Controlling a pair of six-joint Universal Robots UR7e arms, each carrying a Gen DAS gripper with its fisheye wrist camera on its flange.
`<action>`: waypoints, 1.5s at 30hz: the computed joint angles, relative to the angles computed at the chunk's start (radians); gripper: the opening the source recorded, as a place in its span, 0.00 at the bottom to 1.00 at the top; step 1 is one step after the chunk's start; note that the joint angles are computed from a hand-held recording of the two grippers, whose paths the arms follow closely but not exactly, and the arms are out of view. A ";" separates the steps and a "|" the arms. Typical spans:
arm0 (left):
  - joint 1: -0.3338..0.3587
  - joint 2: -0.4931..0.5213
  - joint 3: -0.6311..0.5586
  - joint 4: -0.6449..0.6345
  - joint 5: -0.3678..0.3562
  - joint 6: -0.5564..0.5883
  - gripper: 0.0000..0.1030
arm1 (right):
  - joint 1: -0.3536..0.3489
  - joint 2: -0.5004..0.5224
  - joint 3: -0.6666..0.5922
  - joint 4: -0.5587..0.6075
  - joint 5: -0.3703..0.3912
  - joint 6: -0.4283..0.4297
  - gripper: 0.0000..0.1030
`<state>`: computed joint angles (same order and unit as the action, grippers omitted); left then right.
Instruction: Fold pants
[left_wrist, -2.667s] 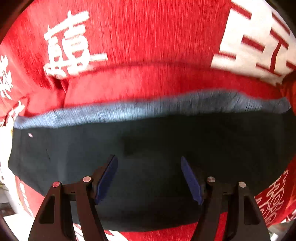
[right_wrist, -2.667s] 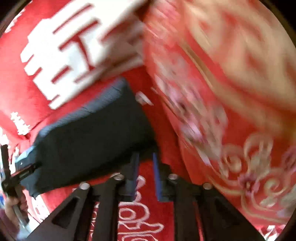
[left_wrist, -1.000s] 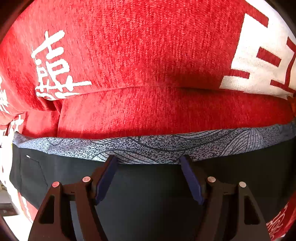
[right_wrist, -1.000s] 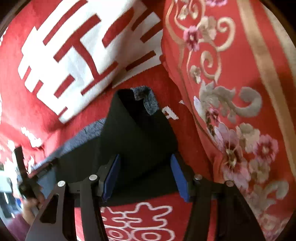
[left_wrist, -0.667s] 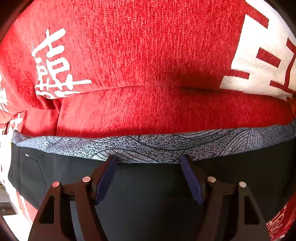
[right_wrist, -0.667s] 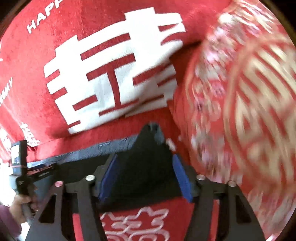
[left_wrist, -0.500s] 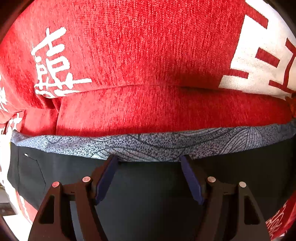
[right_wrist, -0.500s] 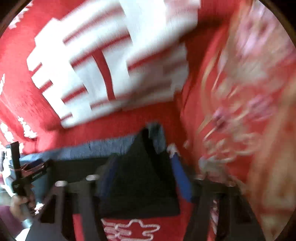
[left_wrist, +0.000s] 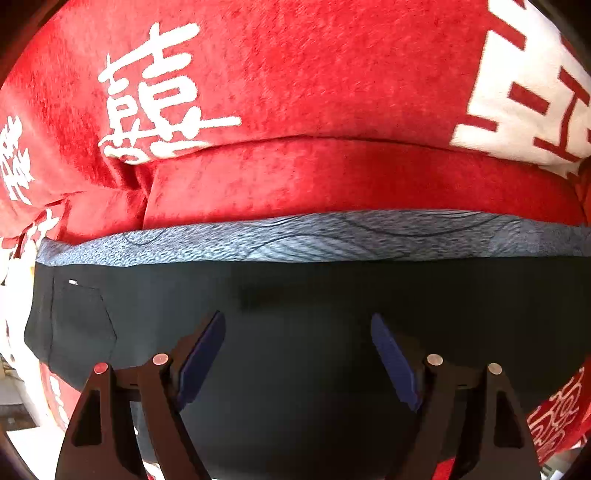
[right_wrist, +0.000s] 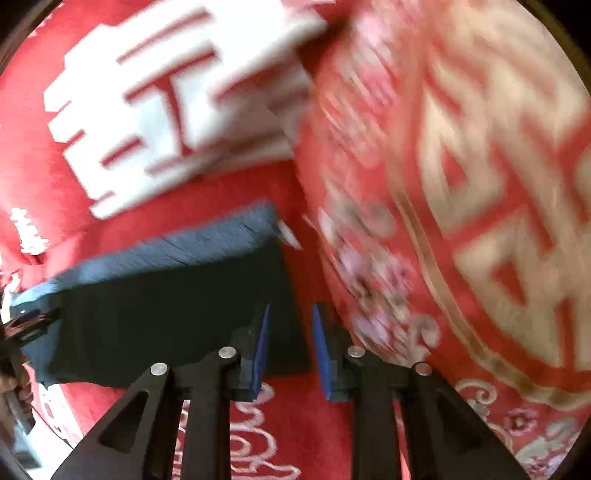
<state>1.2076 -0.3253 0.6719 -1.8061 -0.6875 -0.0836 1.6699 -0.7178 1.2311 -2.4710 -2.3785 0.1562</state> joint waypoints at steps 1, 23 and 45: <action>0.004 0.013 -0.023 0.019 0.009 -0.006 0.80 | 0.003 0.020 -0.026 -0.004 0.013 -0.044 0.31; 0.095 -0.230 0.137 0.148 0.032 -0.149 0.90 | -0.042 0.158 -0.034 0.040 0.712 0.178 0.50; 0.303 -0.090 -0.332 0.051 -0.014 0.405 0.93 | 0.097 0.620 -0.428 -0.045 0.859 0.398 0.52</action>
<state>1.5104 -0.4150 0.3402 -1.7552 -0.7018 0.3213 1.7668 -0.0982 0.8030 -2.5159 -1.5192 0.5542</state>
